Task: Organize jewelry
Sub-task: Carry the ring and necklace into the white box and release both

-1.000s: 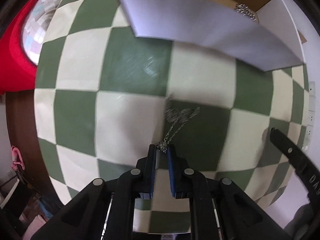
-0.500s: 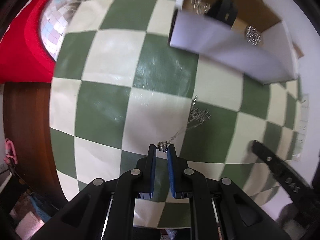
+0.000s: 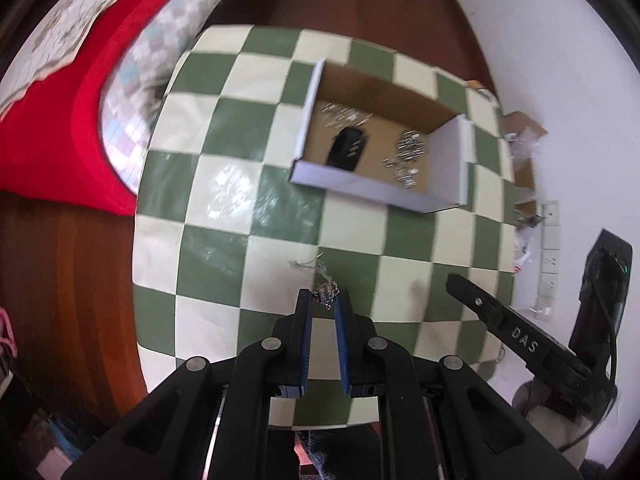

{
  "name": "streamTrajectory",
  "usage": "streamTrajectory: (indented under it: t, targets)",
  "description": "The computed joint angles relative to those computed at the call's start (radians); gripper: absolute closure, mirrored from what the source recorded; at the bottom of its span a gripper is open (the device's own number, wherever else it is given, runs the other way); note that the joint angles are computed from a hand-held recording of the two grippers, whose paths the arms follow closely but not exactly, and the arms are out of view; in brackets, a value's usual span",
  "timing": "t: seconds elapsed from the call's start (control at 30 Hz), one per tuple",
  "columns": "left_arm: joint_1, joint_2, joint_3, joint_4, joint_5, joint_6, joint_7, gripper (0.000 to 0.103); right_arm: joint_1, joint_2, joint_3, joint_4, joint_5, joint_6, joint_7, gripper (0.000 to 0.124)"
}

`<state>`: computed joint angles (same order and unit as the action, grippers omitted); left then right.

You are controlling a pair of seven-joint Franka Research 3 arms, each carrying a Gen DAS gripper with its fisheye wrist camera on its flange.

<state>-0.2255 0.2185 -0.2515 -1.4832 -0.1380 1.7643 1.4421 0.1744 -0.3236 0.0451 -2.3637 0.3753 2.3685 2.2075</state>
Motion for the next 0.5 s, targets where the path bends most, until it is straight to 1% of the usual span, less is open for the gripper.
streamTrajectory:
  t: [0.07,0.13,0.23,0.33,0.5]
  targets:
    - [-0.004,-0.001,-0.007,0.024,-0.012,-0.013,0.006,0.095,-0.007,-0.014,-0.002,0.018,-0.011,-0.010,0.005,0.113]
    - [-0.004,0.020,-0.009,0.100,-0.022,-0.056,0.023,0.095,-0.014,-0.026,-0.007,0.042,-0.021,-0.027,0.006,0.113]
    - [-0.011,0.054,-0.017,0.190,-0.040,-0.089,0.028,0.095,-0.024,-0.029,-0.011,0.090,-0.033,-0.041,0.002,0.113]
    - [-0.022,0.106,-0.025,0.302,-0.052,-0.119,0.026,0.095,-0.035,-0.034,-0.015,0.127,-0.044,-0.050,0.000,0.113]
    - [-0.043,0.199,-0.035,0.462,-0.059,-0.154,0.014,0.095,-0.052,-0.024,-0.017,0.179,-0.058,-0.037,0.005,0.113]
